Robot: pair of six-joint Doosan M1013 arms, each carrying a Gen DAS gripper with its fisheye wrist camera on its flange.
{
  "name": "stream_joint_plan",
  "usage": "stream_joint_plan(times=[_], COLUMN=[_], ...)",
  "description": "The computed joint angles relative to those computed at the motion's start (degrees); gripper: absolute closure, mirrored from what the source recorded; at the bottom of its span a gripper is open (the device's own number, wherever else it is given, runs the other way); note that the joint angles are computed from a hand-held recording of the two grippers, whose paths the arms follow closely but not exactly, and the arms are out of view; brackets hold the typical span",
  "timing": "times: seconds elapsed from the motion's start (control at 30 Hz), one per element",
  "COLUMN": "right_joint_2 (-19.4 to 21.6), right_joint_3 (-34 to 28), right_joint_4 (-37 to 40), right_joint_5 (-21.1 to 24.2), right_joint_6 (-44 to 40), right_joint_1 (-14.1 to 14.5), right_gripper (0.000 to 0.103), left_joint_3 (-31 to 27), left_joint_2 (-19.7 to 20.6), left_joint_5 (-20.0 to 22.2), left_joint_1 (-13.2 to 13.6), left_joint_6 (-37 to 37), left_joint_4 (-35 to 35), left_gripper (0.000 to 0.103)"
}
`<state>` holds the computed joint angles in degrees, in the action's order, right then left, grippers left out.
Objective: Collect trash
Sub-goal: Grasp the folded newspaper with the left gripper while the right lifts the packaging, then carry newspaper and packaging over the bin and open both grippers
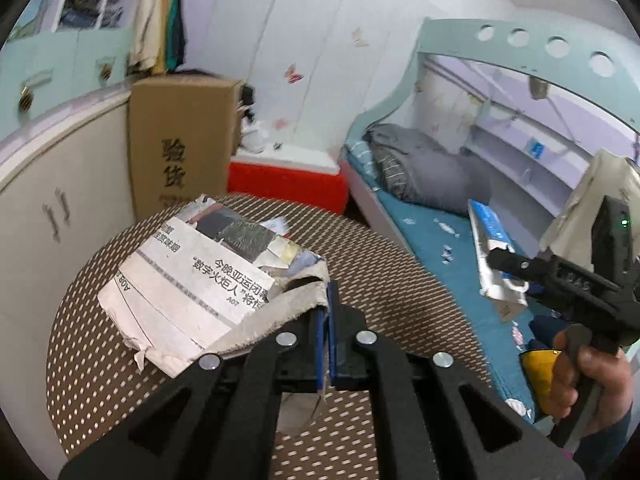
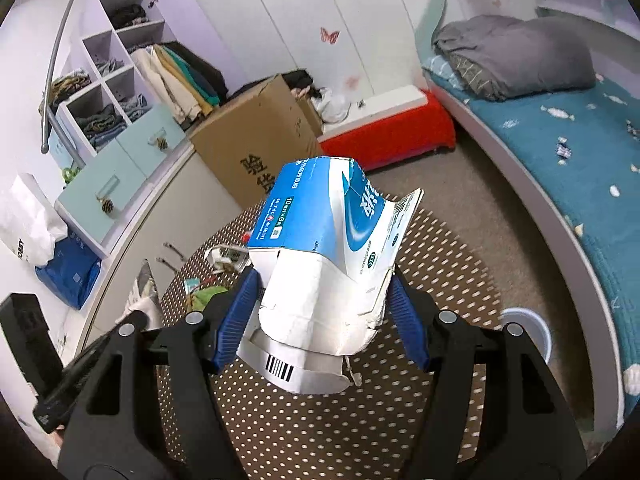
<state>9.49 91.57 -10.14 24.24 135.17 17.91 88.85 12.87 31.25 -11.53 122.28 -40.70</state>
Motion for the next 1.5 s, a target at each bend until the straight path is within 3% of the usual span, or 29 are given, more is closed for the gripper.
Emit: stream_joint_plan(times=[0.2, 0.43, 0.73, 1.03, 1.37, 1.47, 1.5], right_joint_2=[-3.40, -7.47, -11.07, -12.16, -11.50, -10.75, -10.51], right_joint_3=[2.90, 7.44, 14.02, 19.49, 22.31, 22.59, 22.64], right_joint_4=[-8.61, -18.10, -21.61, -16.87, -11.25, -8.77, -8.11], right_joint_5=[-0.61, 0.18, 1.80, 1.71, 0.98, 0.00, -0.26], right_joint_6=[7.73, 18.73, 28.11, 28.81, 25.37, 23.71, 23.25], right_joint_1=[-1.53, -4.88, -10.68, -16.12, -20.25, -20.88, -21.02], right_gripper=[0.039, 0.039, 0.038, 0.039, 0.039, 0.039, 0.039], left_joint_3=[-2.06, -6.06, -12.03, -19.13, -26.74, -30.32, -31.51], left_joint_2=[0.22, 2.62, 7.36, 15.51, 25.05, 28.10, 29.14], left_joint_5=[1.77, 7.24, 14.90, 25.95, 32.96, 35.55, 36.36], left_joint_1=[-3.22, -7.46, -13.57, -19.15, -23.27, -23.97, -24.12], left_joint_6=[7.42, 12.63, 13.31, 6.90, -3.78, -7.77, -9.04], left_joint_4=[-5.45, -10.24, -9.96, -4.15, 7.33, 11.22, 12.57], left_gripper=[0.101, 0.101, 0.101, 0.101, 0.100, 0.095, 0.085])
